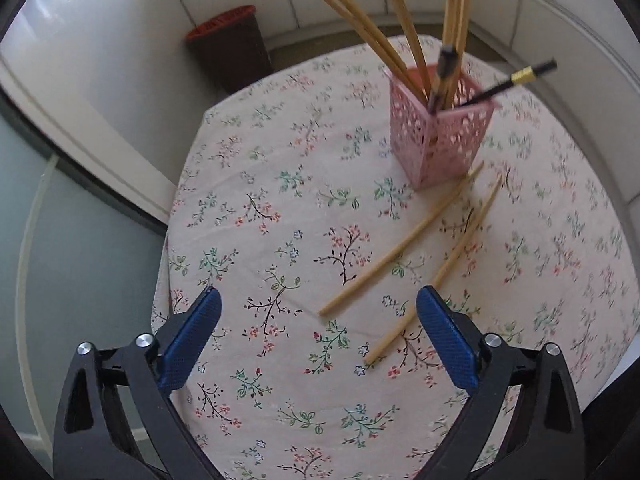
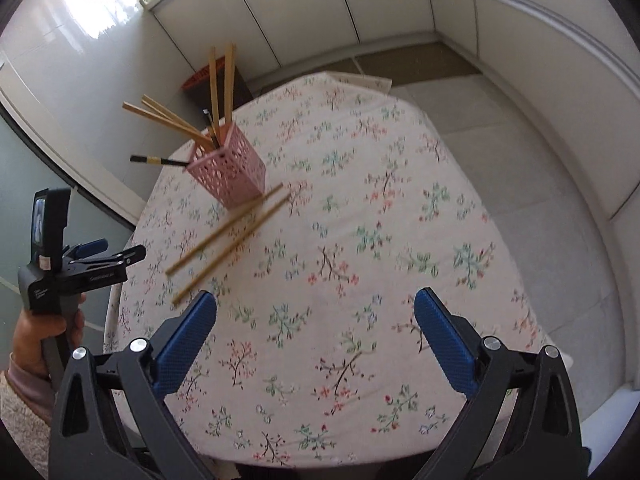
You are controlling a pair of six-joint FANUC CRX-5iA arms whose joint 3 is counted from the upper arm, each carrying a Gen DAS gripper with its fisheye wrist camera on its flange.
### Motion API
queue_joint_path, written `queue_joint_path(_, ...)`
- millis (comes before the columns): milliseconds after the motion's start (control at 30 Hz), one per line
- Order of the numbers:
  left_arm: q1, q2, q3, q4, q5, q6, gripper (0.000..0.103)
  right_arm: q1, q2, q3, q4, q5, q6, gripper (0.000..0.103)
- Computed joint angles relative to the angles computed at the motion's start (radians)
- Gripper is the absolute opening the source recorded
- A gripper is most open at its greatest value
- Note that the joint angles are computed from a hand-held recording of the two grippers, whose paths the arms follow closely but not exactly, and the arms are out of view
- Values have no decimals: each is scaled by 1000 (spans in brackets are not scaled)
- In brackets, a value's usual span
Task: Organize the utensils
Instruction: 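Move the left tool down to a remaining wooden chopstick and grasp it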
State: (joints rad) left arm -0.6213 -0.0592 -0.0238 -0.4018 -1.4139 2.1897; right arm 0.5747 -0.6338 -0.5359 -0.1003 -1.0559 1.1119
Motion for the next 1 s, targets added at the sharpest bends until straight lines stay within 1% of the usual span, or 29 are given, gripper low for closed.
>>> queue_joint_path(33,11,21,2,12,-7,-57,80,-8,12,0,-17,-15,11,96)
queue_joint_path(67,13,35,2,11,-17,-90,75,-11,19,-2,-23,-25,18,96)
queue_joint_path(100,15,50,8,4,-29,-124,72,-14,21,-7,-29,-27,25,96)
queue_joint_path(167,32,69,11,14,-25,-191,57,-16,27,-9,-34,-26,31,96)
queue_joint_path(233,52,75,3,33,5,-245,56,-28,36,-3,-44,-27,44,96)
queue_joint_path(333,71,96,-10,60,39,-296,55,-42,53,8,-59,-37,61,96)
queue_joint_path(367,67,100,-10,59,52,-300,55,-46,61,11,-64,-38,67,96)
queue_joint_path(467,78,85,-40,92,135,-293,55,-57,81,19,-67,-40,73,96)
queue_joint_path(500,78,87,-44,96,152,-298,55,-67,92,27,-76,-44,80,96)
queue_joint_path(567,66,107,-32,70,141,-300,56,-80,106,36,-90,-51,86,96)
queue_joint_path(633,70,112,-39,68,142,-284,55,-88,112,41,-96,-52,91,96)
queue_joint_path(733,81,90,-62,99,195,-292,55,-82,110,37,-81,-45,86,96)
queue_joint_path(800,56,84,-58,78,225,-305,68,-87,115,43,-88,-50,86,96)
queue_joint_path(833,35,94,-44,46,221,-297,76,-90,118,47,-92,-53,87,96)
queue_joint_path(867,24,108,-31,28,206,-288,75,-91,119,48,-93,-54,86,96)
queue_joint_path(900,26,123,-24,33,195,-288,73,-89,118,47,-91,-54,85,96)
queue_joint_path(967,57,138,-36,83,195,-303,57,-76,112,43,-77,-53,77,96)
queue_joint_path(1000,66,146,-39,95,188,-310,55,-74,112,43,-74,-53,74,96)
